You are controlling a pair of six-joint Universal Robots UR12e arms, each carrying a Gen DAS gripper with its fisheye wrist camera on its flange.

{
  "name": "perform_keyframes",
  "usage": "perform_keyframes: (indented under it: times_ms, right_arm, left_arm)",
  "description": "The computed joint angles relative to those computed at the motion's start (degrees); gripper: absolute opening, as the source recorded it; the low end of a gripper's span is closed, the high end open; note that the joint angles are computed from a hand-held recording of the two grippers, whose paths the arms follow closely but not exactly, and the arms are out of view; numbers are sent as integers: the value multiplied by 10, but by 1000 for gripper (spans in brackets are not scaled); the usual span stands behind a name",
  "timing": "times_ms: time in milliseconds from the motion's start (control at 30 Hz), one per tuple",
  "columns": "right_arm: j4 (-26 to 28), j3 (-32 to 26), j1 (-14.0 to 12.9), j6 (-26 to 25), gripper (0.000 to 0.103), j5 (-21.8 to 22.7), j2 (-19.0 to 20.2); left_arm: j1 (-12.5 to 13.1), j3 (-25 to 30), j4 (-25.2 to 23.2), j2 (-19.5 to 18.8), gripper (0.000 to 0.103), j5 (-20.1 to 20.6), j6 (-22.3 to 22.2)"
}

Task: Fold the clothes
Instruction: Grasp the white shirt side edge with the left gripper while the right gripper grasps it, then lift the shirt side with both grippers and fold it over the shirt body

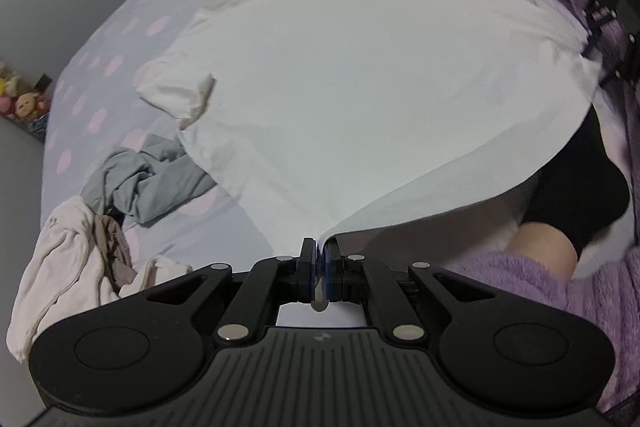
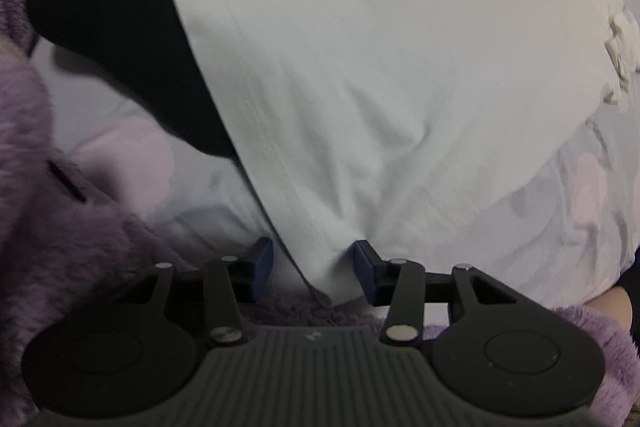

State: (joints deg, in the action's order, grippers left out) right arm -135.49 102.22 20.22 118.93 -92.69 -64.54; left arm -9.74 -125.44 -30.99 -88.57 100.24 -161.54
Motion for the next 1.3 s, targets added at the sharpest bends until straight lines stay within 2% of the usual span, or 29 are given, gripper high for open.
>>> perform_keyframes:
  times_ms: [33, 67, 167, 300, 367, 500, 633, 700, 933, 1133, 1300]
  right_arm:
    - [-7, 3, 0, 0, 46, -3, -1]
    - [-15, 6, 0, 0, 33, -6, -2]
    - [-52, 21, -2, 1, 12, -11, -8]
    - [-174, 63, -12, 33, 12, 6, -31]
    - [-237, 84, -22, 59, 12, 29, -45]
    - [-390, 116, -31, 115, 11, 39, -60]
    - [-471, 125, -35, 160, 9, 43, -68]
    - [-504, 129, -36, 166, 9, 44, -71]
    - [-577, 140, -32, 183, 8, 37, -89]
    - [-605, 159, -36, 190, 8, 28, -117]
    - [-610, 184, -37, 191, 8, 17, -151]
  left_arm:
    - [0, -2, 5, 2, 2, 1, -5]
    - [0, -4, 10, 3, 2, 2, -9]
    - [-3, -13, 27, 9, 2, 12, -20]
    - [-9, -28, 64, 16, 2, 32, -32]
    - [-16, -36, 88, 20, 2, 45, -37]
    - [-35, -49, 143, 28, 2, 82, -53]
    - [-48, -59, 202, 35, 2, 111, -57]
    - [-54, -62, 225, 40, 2, 122, -53]
    - [-77, -60, 282, 58, 2, 152, -28]
    - [-96, -59, 297, 73, 2, 164, 9]
    - [-110, -63, 292, 90, 2, 166, 6]
